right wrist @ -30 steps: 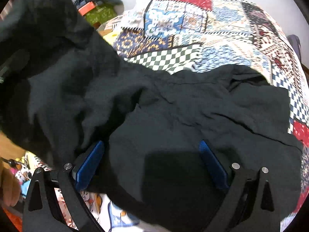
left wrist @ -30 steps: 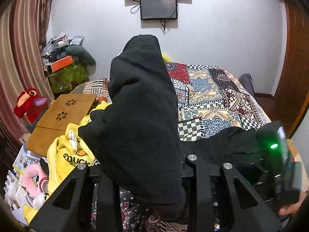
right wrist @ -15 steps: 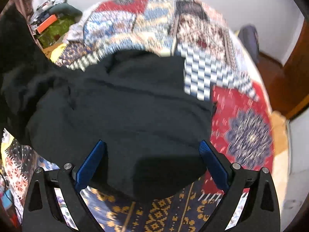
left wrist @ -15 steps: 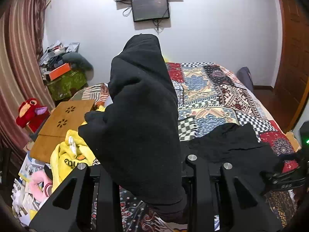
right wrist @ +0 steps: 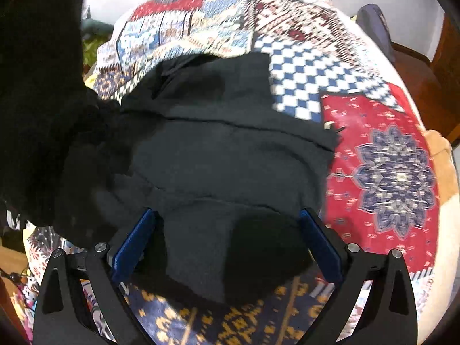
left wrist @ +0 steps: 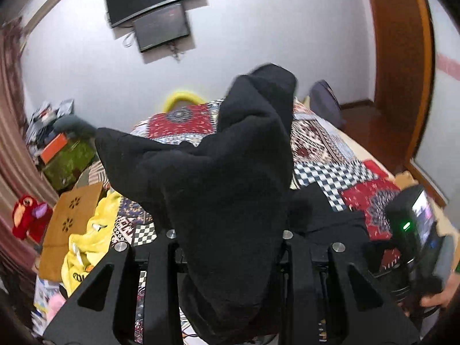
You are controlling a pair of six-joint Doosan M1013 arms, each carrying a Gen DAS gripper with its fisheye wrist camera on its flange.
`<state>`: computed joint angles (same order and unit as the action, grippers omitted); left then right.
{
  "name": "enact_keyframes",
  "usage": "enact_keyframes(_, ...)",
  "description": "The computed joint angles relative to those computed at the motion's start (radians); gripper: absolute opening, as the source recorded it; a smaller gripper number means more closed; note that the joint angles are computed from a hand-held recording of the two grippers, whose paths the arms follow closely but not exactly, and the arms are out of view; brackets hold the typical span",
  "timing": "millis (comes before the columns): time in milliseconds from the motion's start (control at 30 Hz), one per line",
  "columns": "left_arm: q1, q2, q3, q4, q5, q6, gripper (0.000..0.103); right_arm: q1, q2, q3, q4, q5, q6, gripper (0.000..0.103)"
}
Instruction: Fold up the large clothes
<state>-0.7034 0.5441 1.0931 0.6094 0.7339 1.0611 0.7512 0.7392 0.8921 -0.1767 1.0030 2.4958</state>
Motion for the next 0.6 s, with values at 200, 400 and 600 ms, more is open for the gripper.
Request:
enact_keyframes(200, -0.028, 0.025, -0.028, -0.015, 0.027, 0.101, 0.030, 0.014, -0.070, 0.118, -0.145, 0.031, 0.099, 0.098)
enact_keyframes(400, -0.051, 0.042, -0.042, -0.038, 0.038, 0.176, 0.029, -0.007, -0.079, 0.170, -0.055, -0.045, 0.126, 0.098)
enact_keyframes(600, -0.051, 0.056, -0.061, -0.172, 0.047, 0.283, 0.029, -0.019, -0.089, 0.197, -0.008, -0.093, 0.118, 0.098)
